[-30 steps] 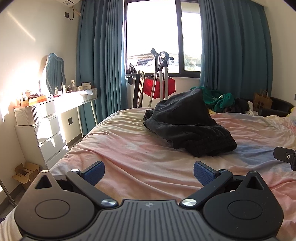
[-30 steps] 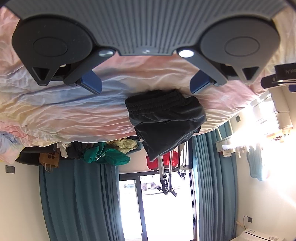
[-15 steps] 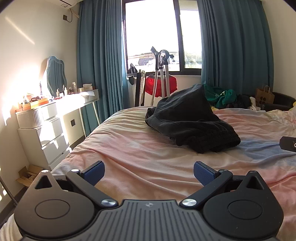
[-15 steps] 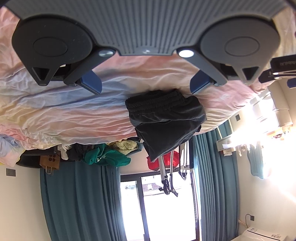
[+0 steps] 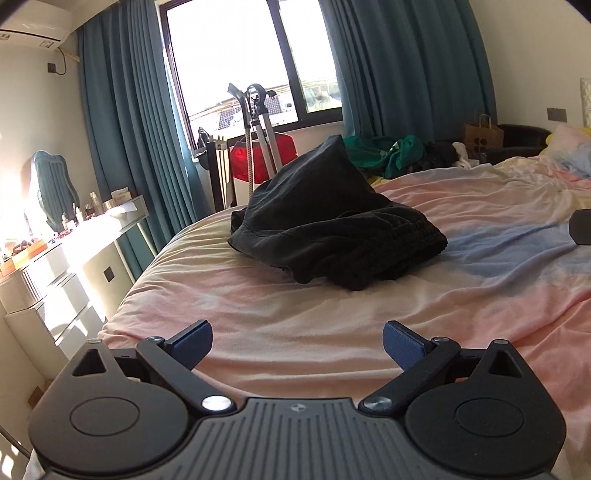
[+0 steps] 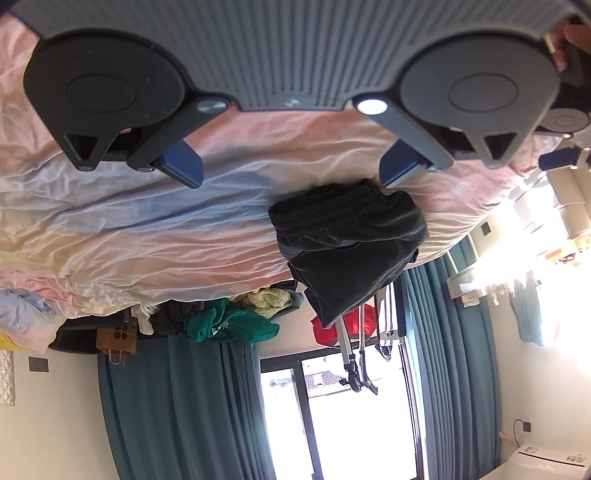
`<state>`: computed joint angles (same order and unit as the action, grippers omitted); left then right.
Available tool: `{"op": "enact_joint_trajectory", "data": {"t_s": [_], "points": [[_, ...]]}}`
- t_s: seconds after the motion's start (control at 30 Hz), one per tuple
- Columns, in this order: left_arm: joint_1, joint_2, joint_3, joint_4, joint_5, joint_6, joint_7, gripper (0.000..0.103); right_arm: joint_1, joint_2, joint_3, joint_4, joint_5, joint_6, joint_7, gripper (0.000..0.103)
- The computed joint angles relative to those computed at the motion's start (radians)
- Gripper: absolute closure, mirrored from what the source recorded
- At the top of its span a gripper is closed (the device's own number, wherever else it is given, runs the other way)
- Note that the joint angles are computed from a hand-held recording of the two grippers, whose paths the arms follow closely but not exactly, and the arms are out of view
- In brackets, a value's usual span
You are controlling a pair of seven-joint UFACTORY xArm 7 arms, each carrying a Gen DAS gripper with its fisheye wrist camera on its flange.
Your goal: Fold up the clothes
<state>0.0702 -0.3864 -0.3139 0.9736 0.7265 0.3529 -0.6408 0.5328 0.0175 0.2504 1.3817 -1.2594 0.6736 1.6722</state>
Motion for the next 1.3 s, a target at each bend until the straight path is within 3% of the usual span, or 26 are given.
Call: {"op": "enact_joint_trajectory", "data": {"t_s": [0.07, 0.17, 0.2, 0.27, 0.57, 0.63, 0.67, 0.73, 0.8, 0.93, 1.0, 1.17, 1.2, 1.3], "points": [[0.002, 0.089, -0.022, 0.064, 0.034, 0.001, 0.014, 0.006, -0.011, -0.010, -0.009, -0.011, 0.013, -0.023, 0.016, 0.000], [0.005, 0.241, -0.064, 0.187, 0.182, 0.039, -0.049, 0.007, -0.031, -0.020, -0.015, -0.025, -0.001, -0.017, 0.054, 0.000], [-0.010, 0.291, -0.063, 0.229, 0.194, 0.060, -0.033, 0.012, -0.041, -0.021, -0.019, -0.028, 0.004, -0.019, 0.065, 0.000], [-0.040, 0.371, -0.049, 0.296, 0.203, 0.077, -0.005, 0.014, -0.058, -0.017, -0.027, -0.032, 0.013, -0.024, 0.090, 0.000], [-0.212, 0.687, 0.082, 0.587, 0.483, 0.157, -0.102, 0.020, -0.107, 0.051, -0.075, -0.007, 0.058, -0.092, 0.166, 0.000], [-0.247, 0.751, 0.111, 0.661, 0.497, 0.181, -0.077, 0.032, -0.105, 0.066, -0.086, -0.003, 0.071, -0.106, 0.161, 0.000], [-0.277, 0.799, 0.135, 0.725, 0.499, 0.219, -0.066, 0.043, -0.105, 0.072, -0.092, -0.005, 0.079, -0.117, 0.161, 0.000], [-0.284, 0.851, 0.153, 0.795, 0.469, 0.202, -0.086, 0.049, -0.104, 0.084, -0.103, -0.003, 0.102, -0.130, 0.151, 0.000], [-0.301, 0.858, 0.199, 0.811, 0.491, 0.141, -0.194, 0.065, -0.103, 0.095, -0.112, 0.000, 0.140, -0.139, 0.135, 0.000], [-0.344, 0.849, 0.301, 0.815, 0.568, 0.031, -0.429, 0.068, -0.092, 0.099, -0.126, 0.000, 0.153, -0.145, 0.143, 0.000], [-0.359, 0.880, 0.324, 0.856, 0.541, 0.033, -0.439, 0.068, -0.088, 0.100, -0.129, 0.001, 0.151, -0.149, 0.146, 0.000], [-0.386, 1.027, 0.343, 1.060, 0.349, 0.130, -0.219, 0.069, -0.081, 0.104, -0.131, 0.004, 0.160, -0.144, 0.128, 0.000], [-0.371, 1.017, 0.324, 1.060, 0.334, 0.131, -0.214, 0.071, -0.081, 0.105, -0.132, 0.004, 0.161, -0.145, 0.127, 0.000], [-0.367, 0.964, 0.348, 1.015, 0.285, 0.063, -0.245, 0.081, -0.076, 0.112, -0.134, 0.008, 0.149, -0.138, 0.127, 0.000]]}}
